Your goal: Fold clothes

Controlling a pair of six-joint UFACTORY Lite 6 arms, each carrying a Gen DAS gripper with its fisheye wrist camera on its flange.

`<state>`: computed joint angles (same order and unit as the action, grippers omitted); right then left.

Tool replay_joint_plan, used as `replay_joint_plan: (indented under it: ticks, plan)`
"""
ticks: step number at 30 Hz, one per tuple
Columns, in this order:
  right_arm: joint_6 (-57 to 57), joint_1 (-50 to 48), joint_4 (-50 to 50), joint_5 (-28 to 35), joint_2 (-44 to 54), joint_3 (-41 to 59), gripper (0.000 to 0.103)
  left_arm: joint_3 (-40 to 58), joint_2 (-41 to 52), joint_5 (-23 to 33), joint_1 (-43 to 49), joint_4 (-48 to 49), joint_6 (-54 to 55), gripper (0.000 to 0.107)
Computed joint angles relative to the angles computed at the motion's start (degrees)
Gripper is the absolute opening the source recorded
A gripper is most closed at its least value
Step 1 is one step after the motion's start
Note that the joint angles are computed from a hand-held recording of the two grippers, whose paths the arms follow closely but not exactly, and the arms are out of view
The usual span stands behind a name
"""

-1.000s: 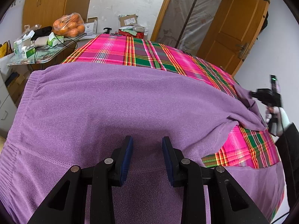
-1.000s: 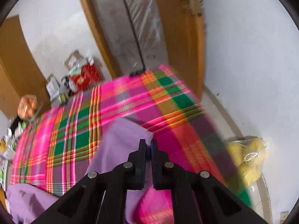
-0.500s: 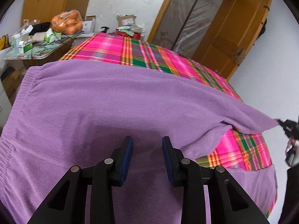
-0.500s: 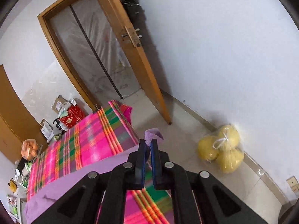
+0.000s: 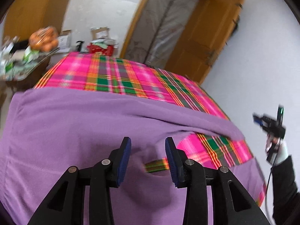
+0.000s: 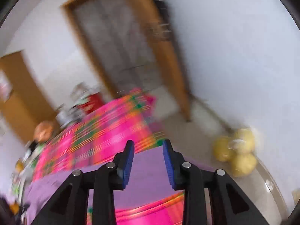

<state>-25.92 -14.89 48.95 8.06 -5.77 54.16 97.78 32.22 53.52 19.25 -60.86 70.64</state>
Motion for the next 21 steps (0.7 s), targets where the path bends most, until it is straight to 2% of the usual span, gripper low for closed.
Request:
replay_joint_plan:
  ticks: [3, 6, 8, 13, 16, 19, 21]
  plan:
    - [-15.63, 4.21, 12.47, 1.92, 2.02, 2.09, 0.036, -0.84, -1.74, -3.62, -5.62, 3.92, -0.12, 0.040]
    - [-19.21, 4.84, 11.00, 3.92, 8.06, 6.28, 0.037, 0.43, -0.83, -5.94, -10.69, 7.77, -1.17, 0.040]
    - [-23.09, 2.01, 11.83, 7.91, 14.46, 11.07, 0.037, 1.27, 0.75, -9.03, -13.63, 10.10, -1.74, 0.040]
    - [-12.97, -0.43, -9.21, 11.70, 28.17, 23.68, 0.041, 4.12, 5.94, -13.41, -16.66, 14.53, -4.94, 0.040]
    - [-13.77, 0.12, -14.19, 14.08, 33.48, 29.24, 0.043, 6.59, 8.48, -12.72, -16.57, 15.76, -6.57, 0.040]
    - [-8.28, 1.18, -22.00, 14.70, 37.53, 33.47, 0.044, 7.83, 9.58, -12.26, -16.63, 15.37, -6.89, 0.040]
    - [-8.57, 1.55, -22.73, 15.05, 39.18, 35.26, 0.048, 8.33, 10.04, -12.09, -16.69, 15.61, -7.23, 0.040]
